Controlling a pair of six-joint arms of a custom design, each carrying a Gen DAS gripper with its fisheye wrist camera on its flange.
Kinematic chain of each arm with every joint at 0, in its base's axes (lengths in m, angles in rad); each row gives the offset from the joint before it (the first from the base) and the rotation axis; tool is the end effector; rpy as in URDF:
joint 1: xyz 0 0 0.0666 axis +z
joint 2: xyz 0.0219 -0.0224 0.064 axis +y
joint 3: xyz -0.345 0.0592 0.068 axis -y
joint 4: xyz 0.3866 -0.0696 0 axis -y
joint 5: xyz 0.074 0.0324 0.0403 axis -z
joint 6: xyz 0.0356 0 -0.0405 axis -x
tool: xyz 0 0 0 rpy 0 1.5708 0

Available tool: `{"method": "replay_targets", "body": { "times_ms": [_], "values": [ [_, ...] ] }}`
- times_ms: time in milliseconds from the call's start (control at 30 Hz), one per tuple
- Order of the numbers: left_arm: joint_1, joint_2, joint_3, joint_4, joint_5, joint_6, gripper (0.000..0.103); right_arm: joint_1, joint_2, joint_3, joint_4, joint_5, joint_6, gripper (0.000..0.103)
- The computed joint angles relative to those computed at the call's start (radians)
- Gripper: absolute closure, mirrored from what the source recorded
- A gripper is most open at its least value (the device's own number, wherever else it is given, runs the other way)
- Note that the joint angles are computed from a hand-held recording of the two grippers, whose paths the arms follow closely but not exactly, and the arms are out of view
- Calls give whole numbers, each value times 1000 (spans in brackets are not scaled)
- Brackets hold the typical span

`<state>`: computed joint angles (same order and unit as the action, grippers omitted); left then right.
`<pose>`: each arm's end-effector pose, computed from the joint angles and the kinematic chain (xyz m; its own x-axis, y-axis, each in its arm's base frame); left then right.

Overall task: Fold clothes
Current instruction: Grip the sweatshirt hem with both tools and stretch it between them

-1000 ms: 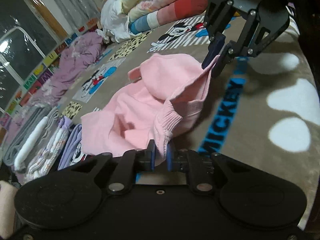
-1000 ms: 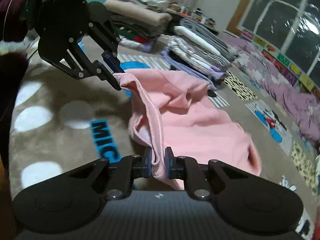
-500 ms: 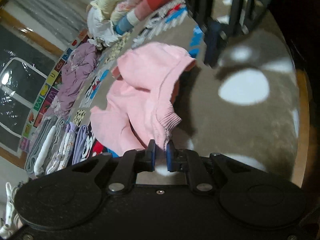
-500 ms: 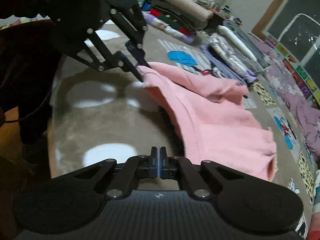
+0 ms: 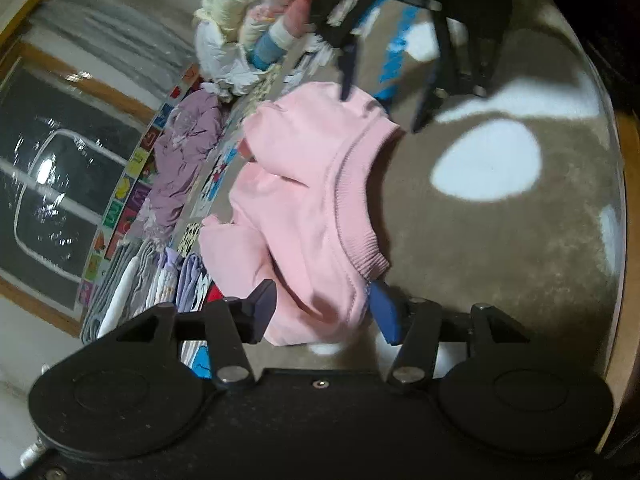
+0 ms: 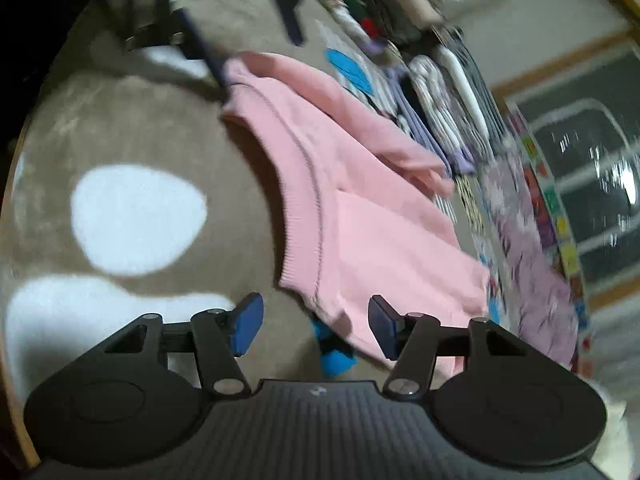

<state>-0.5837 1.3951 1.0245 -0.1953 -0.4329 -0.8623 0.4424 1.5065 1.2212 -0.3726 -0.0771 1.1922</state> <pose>0.4073 -0.2516 0.2850 -0.1356 0.9156 -0.3785 0.4730 0.3955 0.7873 0.4735 0.2269 0.3033 0.2435 -0.9097 -0.3362 -0.6916 0.0802 -0.7178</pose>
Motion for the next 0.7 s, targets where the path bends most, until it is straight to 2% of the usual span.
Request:
{"method": "replay_targets", "body": {
  "times_ms": [100,200,233,267,333,367,400,433,467,567,700],
  "values": [
    [-7,6,-12,10,-11,-41,49,2,23,17,23,-13,45,46],
    [-12,-3,-20,2,-13,-81,50,-4,53,60,3,-31,34,46],
    [-15,-10,-25,0,-17,-97,50,-5,60,69,-2,-37,28,48],
    [-16,-11,-30,9,-21,-110,50,-7,66,78,-12,-43,22,56],
    [-15,-3,-38,46,-30,-123,50,-11,67,78,-24,-55,22,64],
    [-15,4,-39,68,-34,-121,60,-13,66,75,-30,-64,25,71],
    [-15,13,-36,85,-38,-109,80,-15,66,77,-47,-74,23,77],
    [-14,19,-31,91,-38,-90,88,-15,69,88,-80,-79,8,85],
    [-12,21,-26,94,-32,-75,92,-13,74,102,-108,-77,-9,88],
    [-10,-4,-29,103,-16,-49,93,-11,80,158,-217,-91,-77,90],
    [-3,-41,-39,72,16,-69,93,-8,21,137,-282,-120,-82,90]
  ]
}}
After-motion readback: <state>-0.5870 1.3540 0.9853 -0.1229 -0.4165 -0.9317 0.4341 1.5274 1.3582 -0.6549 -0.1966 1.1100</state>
